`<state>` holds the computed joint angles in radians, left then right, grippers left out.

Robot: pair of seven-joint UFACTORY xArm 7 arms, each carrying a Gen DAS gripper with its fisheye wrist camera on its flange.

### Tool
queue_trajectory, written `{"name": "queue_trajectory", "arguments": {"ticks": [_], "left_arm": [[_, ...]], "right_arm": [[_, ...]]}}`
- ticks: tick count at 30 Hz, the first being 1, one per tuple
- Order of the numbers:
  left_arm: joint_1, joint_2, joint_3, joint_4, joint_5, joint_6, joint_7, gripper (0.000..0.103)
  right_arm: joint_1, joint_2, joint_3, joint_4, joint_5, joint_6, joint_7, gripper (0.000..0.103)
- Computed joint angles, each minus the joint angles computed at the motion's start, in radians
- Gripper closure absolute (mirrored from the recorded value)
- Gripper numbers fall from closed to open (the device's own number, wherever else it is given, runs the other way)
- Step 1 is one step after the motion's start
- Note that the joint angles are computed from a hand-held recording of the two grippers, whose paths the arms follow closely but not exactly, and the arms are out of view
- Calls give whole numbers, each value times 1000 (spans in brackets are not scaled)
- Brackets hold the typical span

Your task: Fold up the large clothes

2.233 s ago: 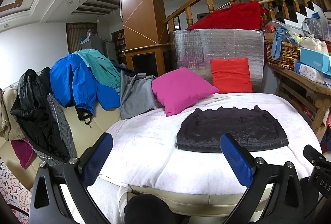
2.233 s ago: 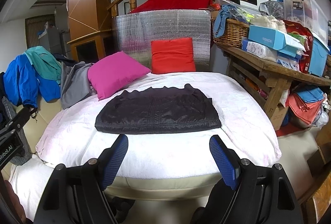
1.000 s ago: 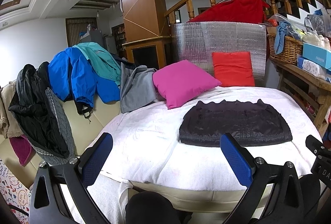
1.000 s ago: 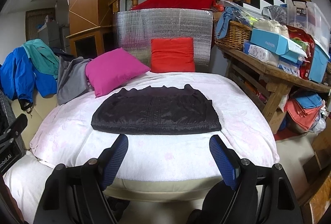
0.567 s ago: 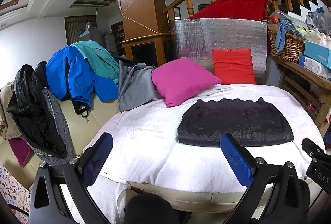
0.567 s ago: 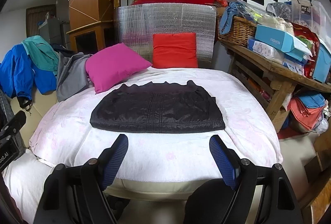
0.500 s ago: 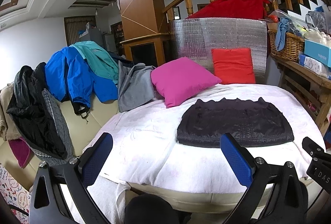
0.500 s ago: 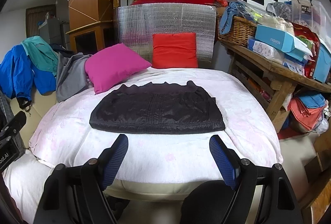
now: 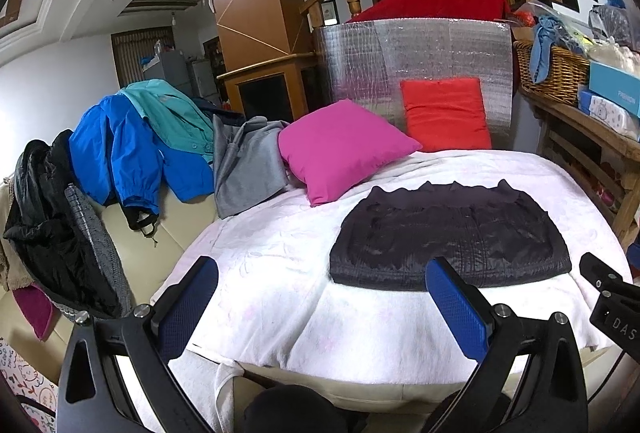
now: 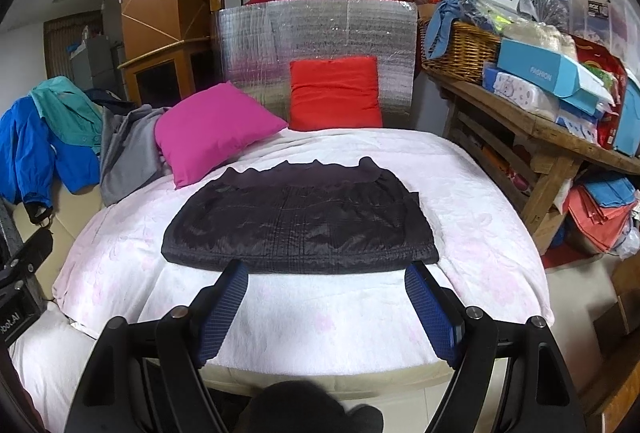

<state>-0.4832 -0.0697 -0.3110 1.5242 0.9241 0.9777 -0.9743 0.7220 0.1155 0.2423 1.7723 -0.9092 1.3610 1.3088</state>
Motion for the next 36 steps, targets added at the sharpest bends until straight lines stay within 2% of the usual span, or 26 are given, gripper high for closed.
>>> {"name": "queue_trajectory", "arguments": {"ticks": [5,14,22,26,27,30,31,34,36], "left_arm": [[-18,66,12,72,17,37,-1,0],[-87,184,85,201,3,67,34,0],[-121,253,141,264,-57,22,78,0],[-111,264,154,257,-132,-54,144,0],[-94,261,157,247,-177,-99,167,0],[-39,287,187,252,-282,-200,184,0],[-30,307,199,273,-296,-199,182,0],[20,445,259,420,-372,-138,201,0],[43,556,315,543,-398,-67,204,1]], "right_arm": [[-32,26,-23,12,40,-66,-41,20],[-54,87,-74,63,92,-132,-114,20],[-49,125,-105,88,128,-108,-144,20],[-56,116,-115,71,134,-105,-121,20],[-65,109,-118,59,138,-113,-120,20],[-115,61,-129,-19,156,-167,-114,20],[-141,39,-135,-54,164,-174,-102,20],[-249,-45,-160,-199,211,-256,-43,20],[-330,-84,-191,-288,232,-263,19,20]]}}
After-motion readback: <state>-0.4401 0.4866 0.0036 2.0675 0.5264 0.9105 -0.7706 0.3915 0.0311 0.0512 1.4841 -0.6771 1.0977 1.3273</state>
